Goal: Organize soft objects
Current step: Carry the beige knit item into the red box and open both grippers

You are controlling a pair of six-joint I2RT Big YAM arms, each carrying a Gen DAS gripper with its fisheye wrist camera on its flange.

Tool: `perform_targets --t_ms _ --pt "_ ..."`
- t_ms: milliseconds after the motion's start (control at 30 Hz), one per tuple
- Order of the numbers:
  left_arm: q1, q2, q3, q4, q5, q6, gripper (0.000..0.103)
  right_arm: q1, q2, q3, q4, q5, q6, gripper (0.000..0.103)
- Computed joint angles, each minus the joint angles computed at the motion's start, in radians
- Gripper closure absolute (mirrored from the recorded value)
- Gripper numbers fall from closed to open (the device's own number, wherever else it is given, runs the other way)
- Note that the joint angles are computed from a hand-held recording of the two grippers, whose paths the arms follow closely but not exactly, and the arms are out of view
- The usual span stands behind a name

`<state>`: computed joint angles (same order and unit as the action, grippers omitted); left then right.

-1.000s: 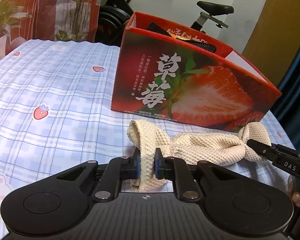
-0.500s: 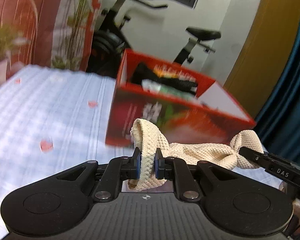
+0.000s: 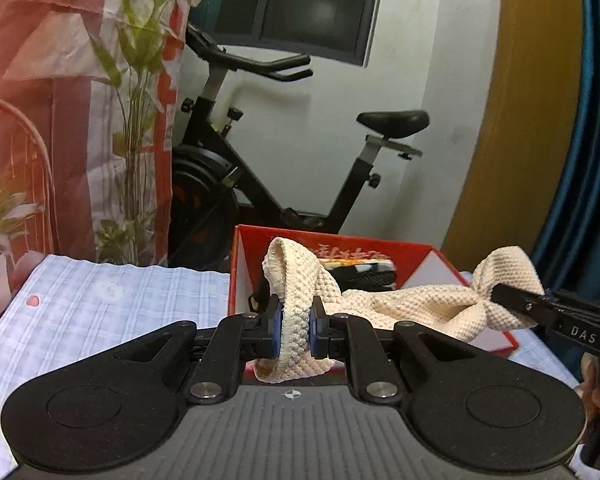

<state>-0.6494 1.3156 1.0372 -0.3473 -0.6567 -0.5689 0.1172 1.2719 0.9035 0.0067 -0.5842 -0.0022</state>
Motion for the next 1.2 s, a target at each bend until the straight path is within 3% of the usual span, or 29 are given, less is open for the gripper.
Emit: perform_targets --t_ms 233,467,633,767,833,867,933,967,1033,1200 --pt "0.067 0.109 0.101 -0.118 0.130 0.002 0.089 0.069 0.110 0.129 -0.142 0.145 -0.106 0.086" --pt "0.106 0.188 0.184 -0.192 0.209 0.080 0.089 0.108 0.197 0.235 -0.307 0.237 -0.144 0.086" --pt "0.114 0.209 0.191 -0.211 0.233 0.082 0.089 0.129 0.232 0.281 -0.385 0.272 -0.206 0.086" --pt "0.121 0.192 0.168 -0.184 0.239 0.081 0.086 0.133 0.241 0.285 -0.408 0.276 -0.210 0.085" --pt "0.124 0.184 0.166 -0.180 0.232 0.080 0.075 0.132 0.236 0.277 -0.393 0.287 -0.209 0.082" --pt "0.122 0.182 0.166 -0.180 0.223 0.076 0.055 0.128 0.232 0.270 -0.380 0.284 -0.211 0.080" --pt "0.116 0.168 0.152 -0.154 0.208 0.069 0.027 0.125 0.228 0.266 -0.370 0.297 -0.215 0.076" --pt "0.112 0.158 0.138 -0.125 0.200 0.074 0.018 0.122 0.224 0.262 -0.360 0.298 -0.214 0.074" --pt "0.104 0.147 0.128 -0.097 0.189 0.084 0.013 0.114 0.218 0.256 -0.347 0.288 -0.209 0.069" --pt "0.089 0.152 0.143 -0.102 0.167 0.081 0.000 0.107 0.195 0.236 -0.318 0.290 -0.188 0.041"
